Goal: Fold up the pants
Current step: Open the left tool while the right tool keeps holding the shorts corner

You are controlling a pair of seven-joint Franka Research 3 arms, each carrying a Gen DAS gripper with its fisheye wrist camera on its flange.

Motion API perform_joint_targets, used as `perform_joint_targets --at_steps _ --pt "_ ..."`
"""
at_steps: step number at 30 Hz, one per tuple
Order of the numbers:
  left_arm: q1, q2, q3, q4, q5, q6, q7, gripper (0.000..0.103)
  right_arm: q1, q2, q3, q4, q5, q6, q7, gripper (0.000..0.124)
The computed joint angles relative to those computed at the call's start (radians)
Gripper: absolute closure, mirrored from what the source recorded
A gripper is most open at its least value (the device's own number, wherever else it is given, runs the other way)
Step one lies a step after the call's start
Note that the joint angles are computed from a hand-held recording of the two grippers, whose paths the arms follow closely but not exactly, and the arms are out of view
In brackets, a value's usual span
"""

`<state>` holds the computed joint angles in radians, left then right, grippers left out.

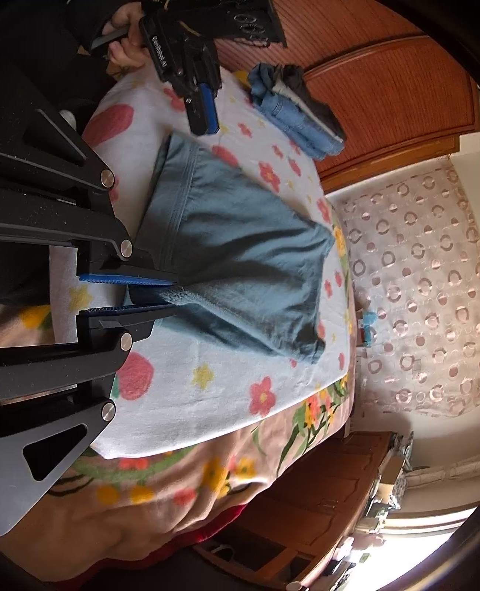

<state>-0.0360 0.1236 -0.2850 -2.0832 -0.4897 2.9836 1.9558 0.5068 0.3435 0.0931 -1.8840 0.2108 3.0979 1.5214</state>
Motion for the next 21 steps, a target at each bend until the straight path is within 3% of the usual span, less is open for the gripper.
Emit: perform_joint_targets --at_steps 3,4,6,8,9,12,17,21 --pt "0.001 0.004 0.007 0.003 0.017 -0.008 -0.029 0.064 0.013 0.01 -0.02 0.007 -0.004 -0.005 0.022 0.114" --pt "0.007 0.005 -0.001 0.005 -0.003 -0.004 -0.015 0.051 0.022 0.012 -0.031 0.006 -0.01 -0.003 0.031 0.114" --pt "0.023 0.01 -0.021 0.015 -0.063 0.001 0.036 0.043 0.002 0.015 -0.009 0.008 0.001 0.0 0.024 0.114" --pt "0.011 0.02 -0.004 0.03 -0.032 -0.006 0.003 0.026 -0.002 0.018 -0.002 0.011 0.008 0.001 0.023 0.114" --pt "0.015 0.025 -0.008 0.037 -0.036 -0.004 0.003 0.022 0.007 0.019 -0.012 0.012 0.003 0.002 0.029 0.114" --pt "0.024 0.045 -0.015 0.063 -0.04 -0.014 0.004 0.02 0.014 0.012 -0.017 0.0 -0.004 0.016 0.032 0.106" --pt "-0.016 0.063 0.041 0.059 0.152 0.014 -0.182 0.02 0.051 0.005 -0.057 -0.014 -0.032 0.036 0.057 0.093" --pt "0.019 0.067 0.007 0.057 0.176 0.008 -0.201 0.02 0.103 0.017 -0.119 -0.007 -0.062 0.041 0.103 0.092"
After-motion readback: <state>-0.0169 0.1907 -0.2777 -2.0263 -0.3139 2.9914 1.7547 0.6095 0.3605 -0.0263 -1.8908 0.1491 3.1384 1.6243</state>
